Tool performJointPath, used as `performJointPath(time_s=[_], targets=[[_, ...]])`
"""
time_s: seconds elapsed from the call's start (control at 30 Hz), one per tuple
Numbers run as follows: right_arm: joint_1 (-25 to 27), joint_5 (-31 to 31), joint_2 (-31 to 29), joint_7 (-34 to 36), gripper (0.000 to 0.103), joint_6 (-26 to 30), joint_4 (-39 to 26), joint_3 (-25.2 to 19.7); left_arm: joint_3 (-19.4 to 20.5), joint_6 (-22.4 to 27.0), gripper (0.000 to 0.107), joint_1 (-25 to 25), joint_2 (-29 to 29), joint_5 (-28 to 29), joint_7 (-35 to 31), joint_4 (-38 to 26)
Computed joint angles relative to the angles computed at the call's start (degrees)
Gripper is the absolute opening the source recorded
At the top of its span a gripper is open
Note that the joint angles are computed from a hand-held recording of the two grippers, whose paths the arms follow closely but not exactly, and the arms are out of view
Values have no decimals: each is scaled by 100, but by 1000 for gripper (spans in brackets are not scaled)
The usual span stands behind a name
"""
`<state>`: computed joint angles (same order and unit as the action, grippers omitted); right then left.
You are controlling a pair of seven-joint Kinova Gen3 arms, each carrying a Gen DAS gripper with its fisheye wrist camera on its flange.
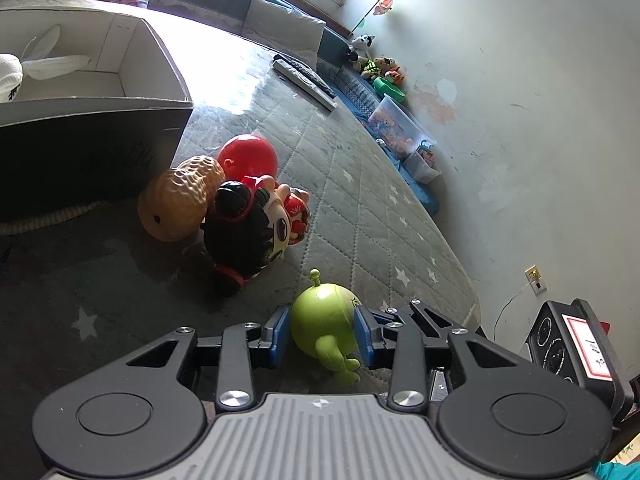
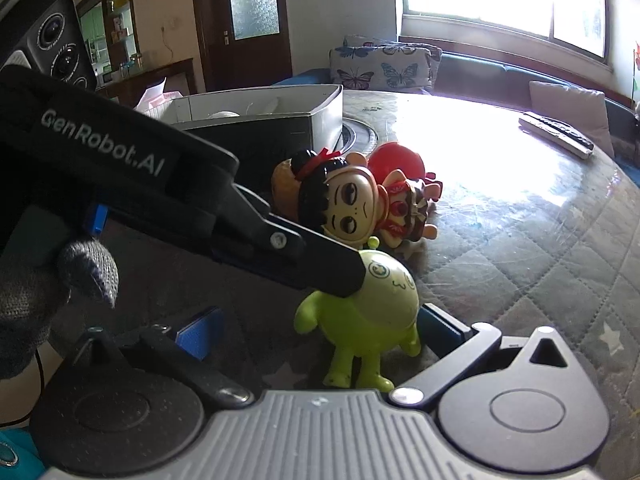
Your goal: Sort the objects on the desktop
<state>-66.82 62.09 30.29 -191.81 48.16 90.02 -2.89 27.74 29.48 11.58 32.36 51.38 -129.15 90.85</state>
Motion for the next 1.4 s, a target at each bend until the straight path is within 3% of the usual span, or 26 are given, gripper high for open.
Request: performJointPath(time_s=[0.47, 0.73, 1.0, 1.23, 1.4], targets=[[-99, 182, 110, 0, 103, 162, -44, 18, -105, 126, 38, 79, 12, -144, 177, -128], [-68, 171, -24, -175, 85, 283, 62, 4, -133, 166, 38, 106, 31, -237, 292, -193], [0, 134, -124, -318, 49, 513, 102, -105, -146, 263, 36, 147, 77, -313, 405, -293], [-70, 11, -47, -20, 49, 895, -184, -147, 18, 244, 37, -33, 48, -91, 117, -181], [-124, 120, -61, 368, 49, 1076, -480, -110, 162, 107, 37, -300, -257, 386, -428, 67]])
